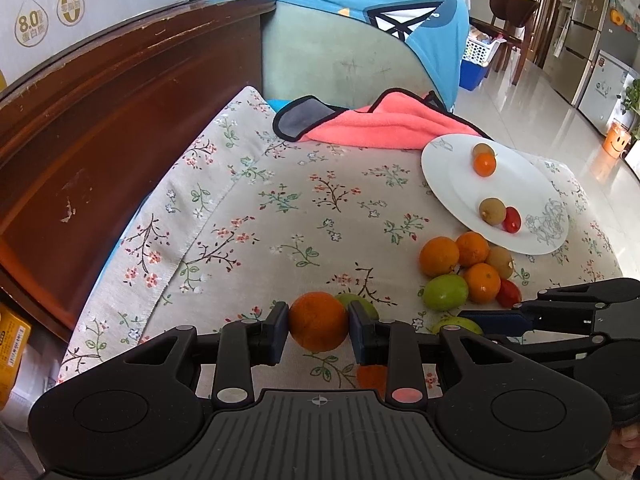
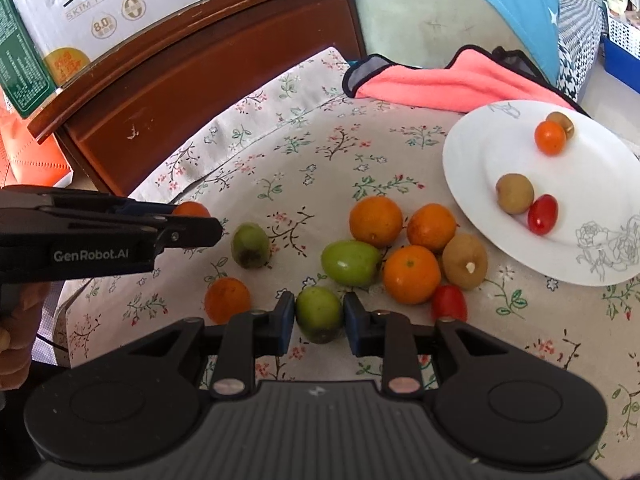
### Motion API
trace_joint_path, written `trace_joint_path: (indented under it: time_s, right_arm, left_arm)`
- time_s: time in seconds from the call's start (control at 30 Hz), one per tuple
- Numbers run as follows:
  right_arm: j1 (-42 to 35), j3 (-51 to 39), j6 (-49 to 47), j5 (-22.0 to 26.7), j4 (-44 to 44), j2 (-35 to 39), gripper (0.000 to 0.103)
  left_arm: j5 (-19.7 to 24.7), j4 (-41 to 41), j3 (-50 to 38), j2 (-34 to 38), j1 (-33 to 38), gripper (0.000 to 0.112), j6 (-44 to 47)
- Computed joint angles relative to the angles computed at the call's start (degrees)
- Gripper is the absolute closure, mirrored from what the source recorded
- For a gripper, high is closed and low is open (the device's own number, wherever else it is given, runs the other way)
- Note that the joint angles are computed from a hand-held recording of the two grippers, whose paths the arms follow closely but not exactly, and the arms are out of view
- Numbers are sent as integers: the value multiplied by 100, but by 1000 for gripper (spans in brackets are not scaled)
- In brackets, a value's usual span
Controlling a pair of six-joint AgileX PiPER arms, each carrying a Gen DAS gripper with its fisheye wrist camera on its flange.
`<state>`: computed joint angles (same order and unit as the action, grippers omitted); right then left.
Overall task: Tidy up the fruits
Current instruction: 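Close the left gripper on a tangerine while the right closes on a green jujube, then carry the tangerine and jujube over the white plate and open both grippers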
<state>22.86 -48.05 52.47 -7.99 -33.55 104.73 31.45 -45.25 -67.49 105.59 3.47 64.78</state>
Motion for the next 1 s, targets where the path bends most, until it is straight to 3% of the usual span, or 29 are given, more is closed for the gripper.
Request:
trace_joint_path:
  time_s: [0.2,0.37,0.63,0.9,1.0]
  right_arm:
    - [36,1,170,130,-327,-122,77]
    - [-101,159,-413,-30,289,-521,77]
    - [-460,285,-1647,123,1640,-1050,77]
    - [-1128,296,-1402,98,1303,-1393,77]
    - [-1404,294,-844,66,796,-1411,77]
  left_arm:
    - [-47,-33,10,-65,-76,83,-71]
    - [1,-196,-17,-176,-168,83,-64]
    - [200,-502,-152,-277,-413,83,-2]
    - [180,-679,-542,-72,-835,83,-73]
    - [50,-567,-717,74,-1023,83,-293]
